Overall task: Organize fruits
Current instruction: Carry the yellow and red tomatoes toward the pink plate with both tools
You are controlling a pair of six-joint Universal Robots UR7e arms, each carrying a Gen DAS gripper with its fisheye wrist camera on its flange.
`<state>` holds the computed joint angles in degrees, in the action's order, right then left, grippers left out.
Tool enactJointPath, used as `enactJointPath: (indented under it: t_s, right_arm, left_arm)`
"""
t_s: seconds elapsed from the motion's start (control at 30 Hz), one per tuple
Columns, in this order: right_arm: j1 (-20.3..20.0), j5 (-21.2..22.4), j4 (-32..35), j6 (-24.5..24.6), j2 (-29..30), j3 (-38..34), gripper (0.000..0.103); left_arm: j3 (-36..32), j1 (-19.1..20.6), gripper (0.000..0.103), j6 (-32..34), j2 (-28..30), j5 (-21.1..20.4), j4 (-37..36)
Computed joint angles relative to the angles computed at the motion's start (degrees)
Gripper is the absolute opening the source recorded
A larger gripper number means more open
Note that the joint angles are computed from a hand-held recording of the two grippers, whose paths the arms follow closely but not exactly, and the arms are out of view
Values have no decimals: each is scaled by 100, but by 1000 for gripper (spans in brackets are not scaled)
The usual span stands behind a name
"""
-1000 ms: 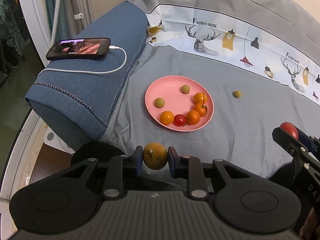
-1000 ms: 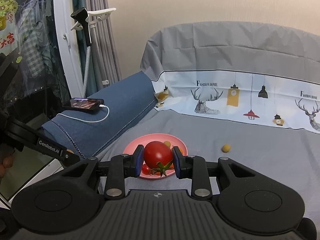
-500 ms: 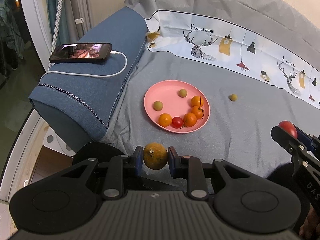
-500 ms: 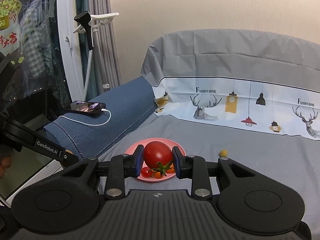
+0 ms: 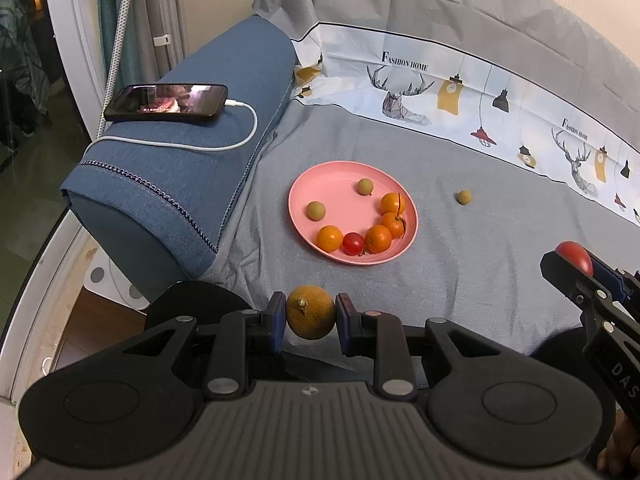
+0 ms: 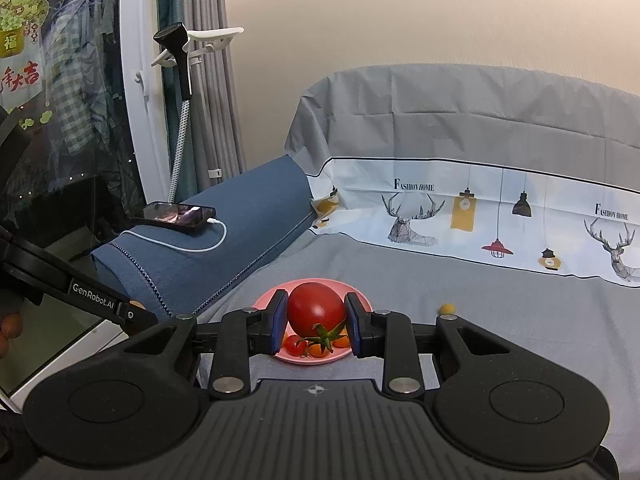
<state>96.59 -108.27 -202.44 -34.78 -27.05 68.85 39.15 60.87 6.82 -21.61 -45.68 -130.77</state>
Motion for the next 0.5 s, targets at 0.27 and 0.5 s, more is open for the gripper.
enactJointPath:
  t_s: [0.27,0.5]
  right_arm:
    - [-4,-48,125,-10,42,-101,31]
    - [-26,-207,435,-73,240,-513,31]
  left_arm:
    - [-223,36,29,-52,102,-43,162]
    - [-1153,127,29,-152,576,-118,739]
